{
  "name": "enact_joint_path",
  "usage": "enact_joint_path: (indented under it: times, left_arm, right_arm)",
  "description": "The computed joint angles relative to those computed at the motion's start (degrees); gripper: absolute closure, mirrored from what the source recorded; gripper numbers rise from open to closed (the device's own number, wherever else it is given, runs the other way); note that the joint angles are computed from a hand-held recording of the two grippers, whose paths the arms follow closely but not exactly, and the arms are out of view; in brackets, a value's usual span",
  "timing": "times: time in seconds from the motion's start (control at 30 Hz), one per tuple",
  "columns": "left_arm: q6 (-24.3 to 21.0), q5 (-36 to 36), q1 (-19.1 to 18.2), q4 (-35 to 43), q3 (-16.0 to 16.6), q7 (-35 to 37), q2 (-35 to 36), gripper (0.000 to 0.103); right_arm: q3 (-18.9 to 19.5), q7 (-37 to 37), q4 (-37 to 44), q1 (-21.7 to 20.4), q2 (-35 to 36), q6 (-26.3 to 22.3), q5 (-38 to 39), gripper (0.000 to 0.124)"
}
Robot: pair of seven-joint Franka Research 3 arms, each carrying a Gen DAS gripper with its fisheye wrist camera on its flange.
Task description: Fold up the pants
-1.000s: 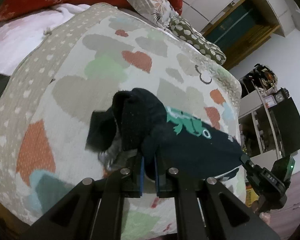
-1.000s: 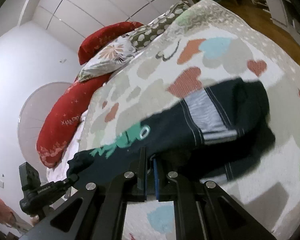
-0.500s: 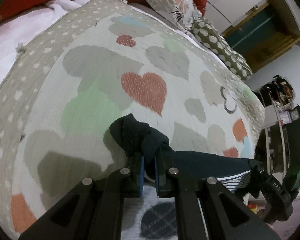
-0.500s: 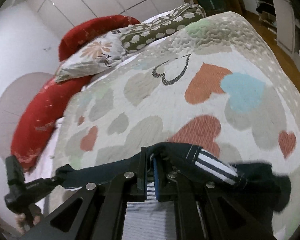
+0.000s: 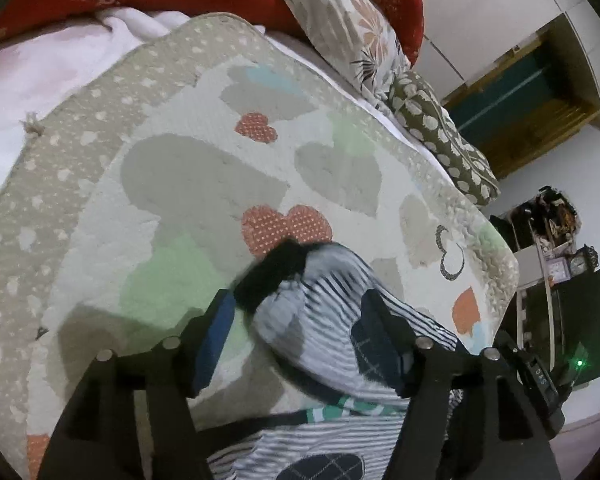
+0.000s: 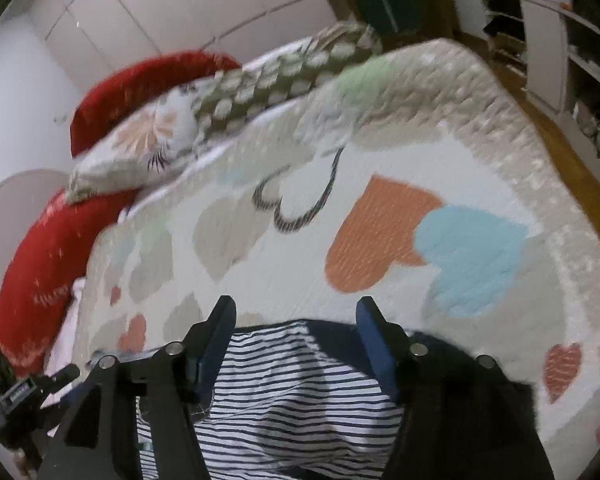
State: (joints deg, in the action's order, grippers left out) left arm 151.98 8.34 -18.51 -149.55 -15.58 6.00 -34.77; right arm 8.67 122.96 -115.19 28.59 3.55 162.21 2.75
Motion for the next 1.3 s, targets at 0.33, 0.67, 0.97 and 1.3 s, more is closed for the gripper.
enact_joint_path:
  times: [0.33, 0.67, 0.97, 1.3]
  left_arm:
    - [-18.9, 4.1, -4.6, 3.6, -8.4, -3.3, -4.8, 0.029]
    - [-40.8, 13.7, -10.6, 15.9, -19.5, -11.6, 4.0, 0.029]
    - [-47.8, 16.9, -17.4, 21.4, -20.5, -17.4, 10.1, 0.029]
    - [-50.4, 20.9, -21.2, 24.7, -18.8, -17.1, 15.4, 0.029]
  right_arm:
    - [3.0, -5.1, -22.4, 0.2, -17.5, 4.8, 10.1, 0.055]
    - [14.3, 5.2, -38.8, -3.8, -34.3, 6.7, 4.3, 0.055]
    - [17.4, 11.3, -44.6, -3.4, -45.3, 3.0, 1.4, 0.053]
    - [18.1, 13.4, -44.1, -4.0, -44.1, 1.5, -1.1, 0.052]
